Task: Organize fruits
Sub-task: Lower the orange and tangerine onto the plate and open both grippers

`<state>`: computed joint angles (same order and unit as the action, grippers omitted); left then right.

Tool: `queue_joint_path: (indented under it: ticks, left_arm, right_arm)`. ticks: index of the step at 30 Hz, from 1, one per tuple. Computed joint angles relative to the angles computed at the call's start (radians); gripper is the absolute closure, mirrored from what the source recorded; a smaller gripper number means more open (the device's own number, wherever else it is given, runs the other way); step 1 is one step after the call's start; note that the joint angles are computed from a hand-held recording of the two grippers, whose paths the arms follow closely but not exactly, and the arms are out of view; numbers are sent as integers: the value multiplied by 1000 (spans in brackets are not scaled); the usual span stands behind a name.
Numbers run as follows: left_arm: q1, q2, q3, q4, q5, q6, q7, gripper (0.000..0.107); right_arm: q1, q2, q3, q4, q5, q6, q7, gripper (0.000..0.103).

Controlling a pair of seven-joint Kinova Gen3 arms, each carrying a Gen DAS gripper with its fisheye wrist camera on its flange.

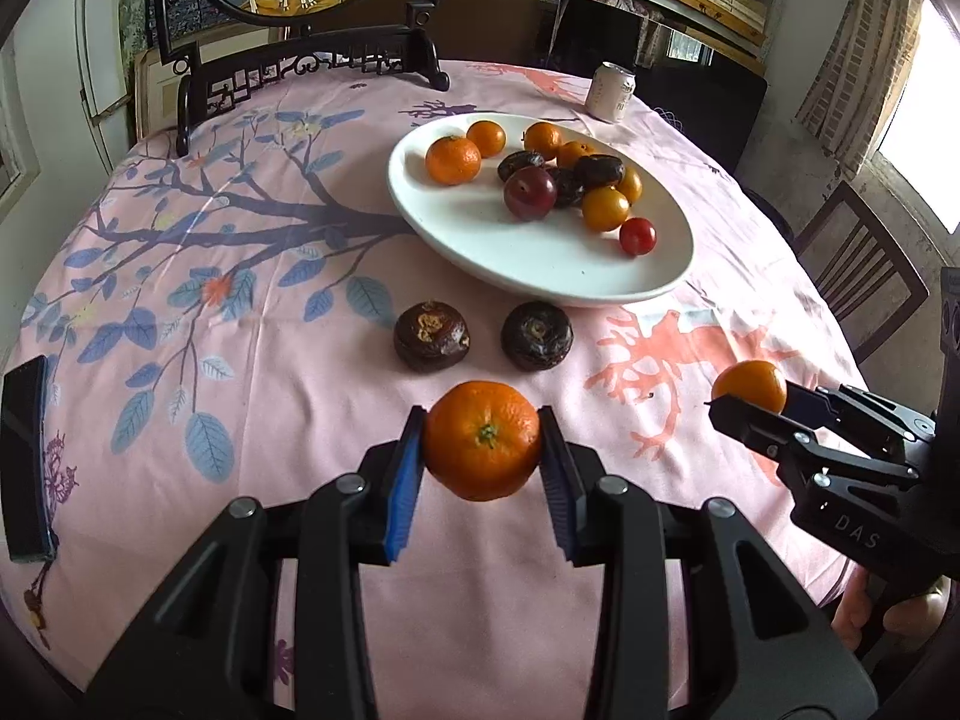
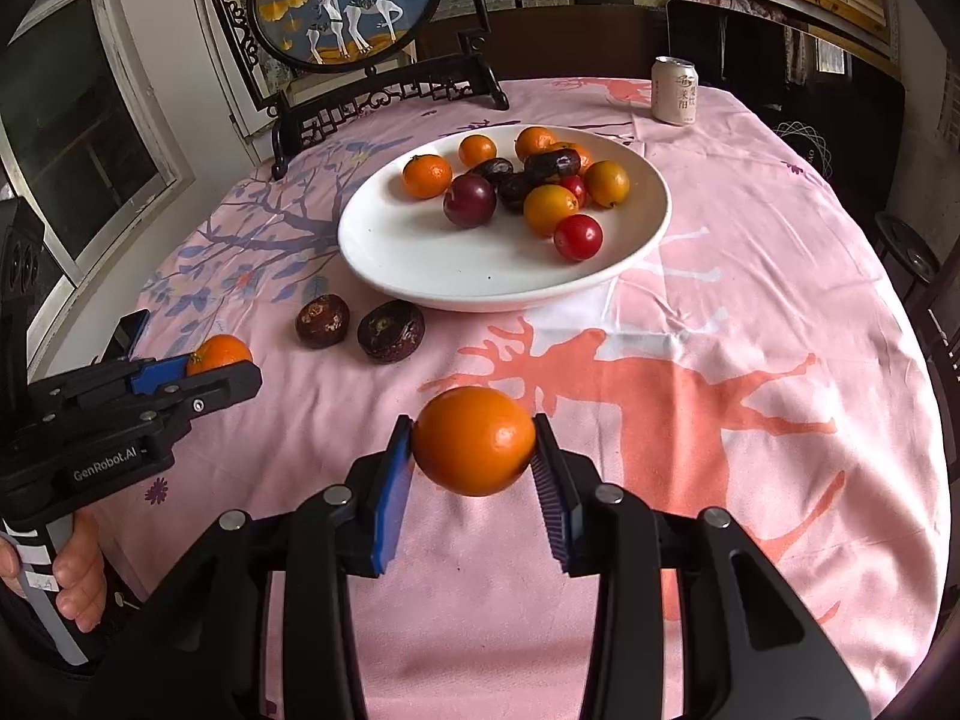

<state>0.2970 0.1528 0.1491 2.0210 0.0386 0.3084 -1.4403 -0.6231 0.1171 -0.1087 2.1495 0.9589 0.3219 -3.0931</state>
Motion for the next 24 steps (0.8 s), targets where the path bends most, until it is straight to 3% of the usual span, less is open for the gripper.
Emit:
queue_joint_path:
  ticks: [2,5,8,10,14,16,19,24]
  left_arm:
    - [-28,20,10,-65,39,57,-60,71]
    - [19,83,-49,-204,-7,145,-35,71]
    - [-21,179,-15,-343,-11,190,-36,71]
    - [-8,246,-26,-436,-28,211,-15,71]
    - [52,361,-82,-621,-90,306,59,71]
    - [51,408,-81,-696,-86,363,61,71]
    - [56,448,-83,-743,-93,387,67,71]
    - [62,485,-86,-784,-99,405,67,70]
  right_arm:
    - [76,10,-58,-25,-56,1,81,64]
    - [215,41,-163,-84,-119,27,203,64]
    - [328,93,-227,-173,-170,67,325,64]
    - [333,127,-185,-236,-216,83,407,64]
    - [247,209,-14,-366,-307,131,555,64]
    - [266,239,1,-401,-378,126,636,64]
    - [219,265,92,-423,-493,111,746,64]
    - [193,288,140,-442,-564,104,822,64]
